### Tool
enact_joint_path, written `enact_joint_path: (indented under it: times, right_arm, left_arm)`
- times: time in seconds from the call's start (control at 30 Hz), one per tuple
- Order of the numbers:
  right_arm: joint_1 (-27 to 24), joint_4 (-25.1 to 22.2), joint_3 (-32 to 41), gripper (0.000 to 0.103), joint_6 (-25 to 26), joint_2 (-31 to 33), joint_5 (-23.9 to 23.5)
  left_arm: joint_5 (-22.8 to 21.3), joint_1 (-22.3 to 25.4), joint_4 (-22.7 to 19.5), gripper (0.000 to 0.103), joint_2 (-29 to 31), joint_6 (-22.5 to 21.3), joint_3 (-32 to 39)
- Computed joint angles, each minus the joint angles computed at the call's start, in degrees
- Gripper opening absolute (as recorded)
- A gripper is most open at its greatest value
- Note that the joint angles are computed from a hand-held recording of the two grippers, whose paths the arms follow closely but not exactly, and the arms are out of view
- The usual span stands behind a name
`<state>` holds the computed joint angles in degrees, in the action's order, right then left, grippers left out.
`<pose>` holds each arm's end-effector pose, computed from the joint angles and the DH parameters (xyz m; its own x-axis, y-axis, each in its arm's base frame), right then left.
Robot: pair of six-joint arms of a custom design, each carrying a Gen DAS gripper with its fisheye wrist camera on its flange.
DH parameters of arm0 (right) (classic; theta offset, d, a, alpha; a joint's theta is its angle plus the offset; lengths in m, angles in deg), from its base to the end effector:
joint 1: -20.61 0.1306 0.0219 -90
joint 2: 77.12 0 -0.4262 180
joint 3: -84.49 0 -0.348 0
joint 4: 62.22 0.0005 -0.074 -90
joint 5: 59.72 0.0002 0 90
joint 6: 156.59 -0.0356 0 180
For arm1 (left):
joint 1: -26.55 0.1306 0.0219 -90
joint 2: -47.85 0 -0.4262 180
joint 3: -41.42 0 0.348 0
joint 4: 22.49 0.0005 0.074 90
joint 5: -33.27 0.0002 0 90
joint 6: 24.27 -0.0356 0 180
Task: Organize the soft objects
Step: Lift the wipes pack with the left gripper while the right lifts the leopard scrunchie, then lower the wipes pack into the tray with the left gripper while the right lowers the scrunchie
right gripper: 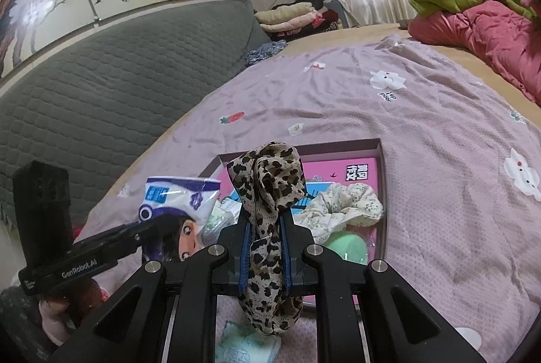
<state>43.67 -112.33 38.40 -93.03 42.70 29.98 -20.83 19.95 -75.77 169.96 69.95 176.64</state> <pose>0.6073 0.2582 0.5205 -0.6606 0.2027 -0.7228 -0.1133 0.9249 0.3629 0.6590 -0.0978 0.5040 -0.6786 0.0185 -0.7342 0.4896 0.7566 -0.4334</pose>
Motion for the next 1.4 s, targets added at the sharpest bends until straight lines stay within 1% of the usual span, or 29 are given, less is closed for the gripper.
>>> enact_joint_path:
  times: [0.07, 0.13, 0.4, 0.43, 0.53, 0.6, 0.67, 0.7, 0.93, 1.07, 1.2, 1.4]
  right_arm:
    - [-0.06, 0.08, 0.23, 0.016, -0.14, 0.23, -0.4]
    - [0.0, -0.32, 0.78, 0.016, -0.01, 0.58, -0.16]
    - [-0.57, -0.64, 1.46, 0.016, -1.15, 1.42, -0.39]
    - [-0.65, -0.57, 1.43, 0.016, -1.18, 1.42, -0.45]
    - [-0.7, -0.87, 1.72, 0.017, -1.08, 1.6, -0.65]
    - [-0.71, -0.93, 1.91, 0.017, -1.07, 1.74, -0.85]
    - [-0.7, -1.08, 2.21, 0.017, -0.93, 1.9, -0.8]
    - [-0.7, -1.12, 2.36, 0.017, -0.88, 1.99, -0.74]
    - [-0.83, -2.47, 4.89, 0.017, 0.13, 3.68, 0.09]
    - [-1.21, -3.64, 5.43, 0.017, -1.75, 4.68, -1.96]
    - [-1.08, -6.69, 7.34, 0.017, -1.14, 5.95, -1.35]
    - [-1.29, -9.32, 8.85, 0.018, -1.55, 7.1, -0.55]
  left_arm:
    - [-0.92, -0.22, 0.33, 0.013, 0.66, -0.16, 0.89]
    - [-1.78, -0.57, -0.33, 0.013, 1.83, -0.35, 2.46]
    - [-3.21, -1.01, -1.53, 0.013, 4.67, 0.08, 6.2]
    - [-3.4, -1.06, -2.11, 0.013, 5.19, 0.21, 7.02]
    - [-2.79, -1.18, -5.9, 0.013, 7.05, -0.28, 9.99]
    - [-3.5, -1.53, -6.91, 0.013, 7.23, -1.59, 10.05]
    - [-4.13, -1.72, -6.46, 0.013, 6.93, -2.32, 9.5]
    - [-3.8, -1.72, -7.06, 0.013, 7.11, -2.57, 9.95]
    - [-3.96, -1.89, -6.71, 0.013, 6.46, -3.17, 8.77]
    - [-4.27, -1.98, -6.99, 0.013, 6.45, -3.57, 8.75]
    - [-4.03, -1.96, -7.85, 0.013, 6.93, -3.0, 9.63]
    - [-3.87, -1.8, -8.28, 0.013, 7.22, -3.1, 10.23]
